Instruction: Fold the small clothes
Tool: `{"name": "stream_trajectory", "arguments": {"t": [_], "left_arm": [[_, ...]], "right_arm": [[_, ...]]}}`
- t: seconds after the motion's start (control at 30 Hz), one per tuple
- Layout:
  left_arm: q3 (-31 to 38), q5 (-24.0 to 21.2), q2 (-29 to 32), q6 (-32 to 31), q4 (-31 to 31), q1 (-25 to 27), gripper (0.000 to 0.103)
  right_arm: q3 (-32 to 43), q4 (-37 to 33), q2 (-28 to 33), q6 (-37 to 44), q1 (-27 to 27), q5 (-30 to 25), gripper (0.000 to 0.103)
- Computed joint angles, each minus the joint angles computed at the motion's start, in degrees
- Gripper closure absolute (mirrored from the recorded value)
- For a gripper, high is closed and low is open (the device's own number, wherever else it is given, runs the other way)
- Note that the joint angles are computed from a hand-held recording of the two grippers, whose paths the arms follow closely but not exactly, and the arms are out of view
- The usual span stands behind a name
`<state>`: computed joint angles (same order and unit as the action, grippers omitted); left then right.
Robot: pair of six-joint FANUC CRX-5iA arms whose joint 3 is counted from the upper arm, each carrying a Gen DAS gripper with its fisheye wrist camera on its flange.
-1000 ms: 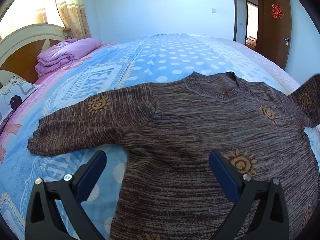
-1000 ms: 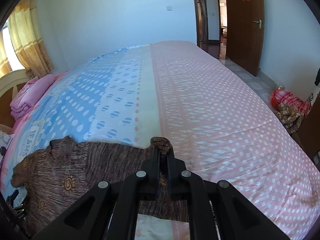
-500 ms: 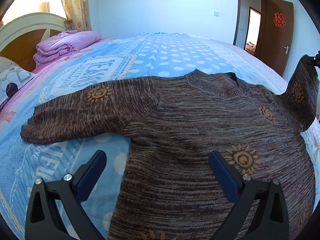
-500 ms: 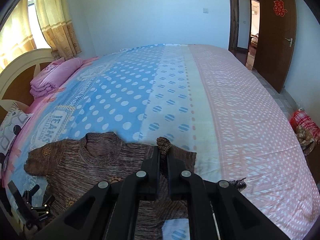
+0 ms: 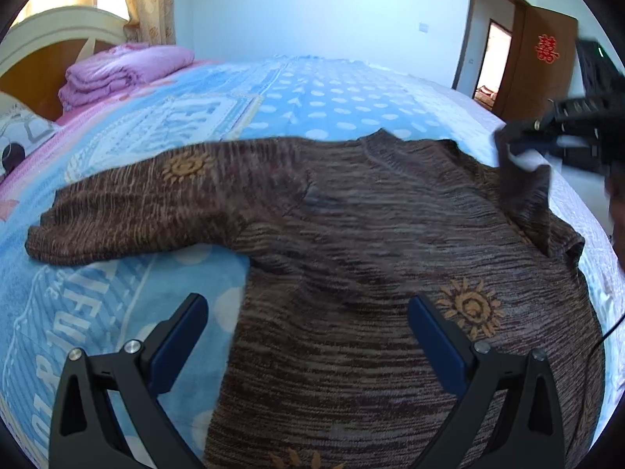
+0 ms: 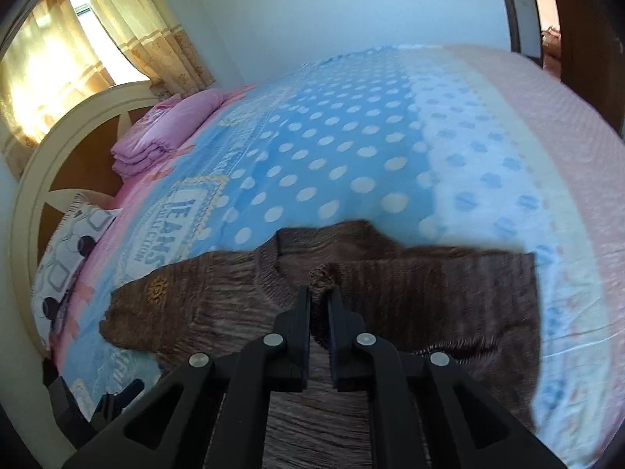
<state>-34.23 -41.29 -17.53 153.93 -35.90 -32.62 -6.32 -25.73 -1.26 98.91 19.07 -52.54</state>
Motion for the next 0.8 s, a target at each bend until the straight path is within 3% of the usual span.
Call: {"name": "stream_trajectory", "arguments": {"t": [0.03, 0.1, 0.17, 0.23, 0.33, 0.4, 0.47, 0.6, 0.8], "left_arm": [[-0.68, 0.70, -0.40, -2.73, 2.60, 1.70, 0.000], [-1.66, 1.09, -1.28, -7.39, 6.47, 3.99, 0.000], [-0.89, -0.96, -1.51, -8.35, 5.98, 3.11, 0.002], [0.56, -2.89, -2.09, -10.65, 6.34, 2.23, 0.009], [3.85, -4.22, -2.25, -13.31, 7.40, 1.24, 0.009], [6.45, -4.65, -1.31, -13.87, 7.35, 0.17, 0.009], [9.69, -4.27, 0.86, -13.22, 7.04, -1.63, 0.009], [13.24, 0.73, 7.56, -19.54, 14.91, -1.13, 0.009], [19.73, 2.50, 19.72, -20.16, 19.44, -0.78, 0.019]], "right_arm": [[0.11, -3.44, 0.33, 2.67, -1.09, -2.34, 0.058], [-2.40, -6.71, -1.85, 7.16, -2.71, -2.90, 0.058], [-4.69, -8.36, -4.40, 10.14, -5.75, -4.50, 0.058], [-7.00, -9.68, -7.36, 12.59, -10.93, -5.99, 0.053], [-10.82, -7.83, -11.70, 13.09, -17.64, -5.02, 0.043], [-12.70, -6.46, -13.66, 13.17, -21.60, -4.39, 0.043], [-13.91, -8.73, -14.69, 16.64, -27.24, -5.28, 0.043], [-15.88, -12.35, -14.79, 22.60, -34.70, -5.41, 0.043], [-16.62, -15.89, -13.24, 27.31, -39.63, -5.71, 0.043]]}}
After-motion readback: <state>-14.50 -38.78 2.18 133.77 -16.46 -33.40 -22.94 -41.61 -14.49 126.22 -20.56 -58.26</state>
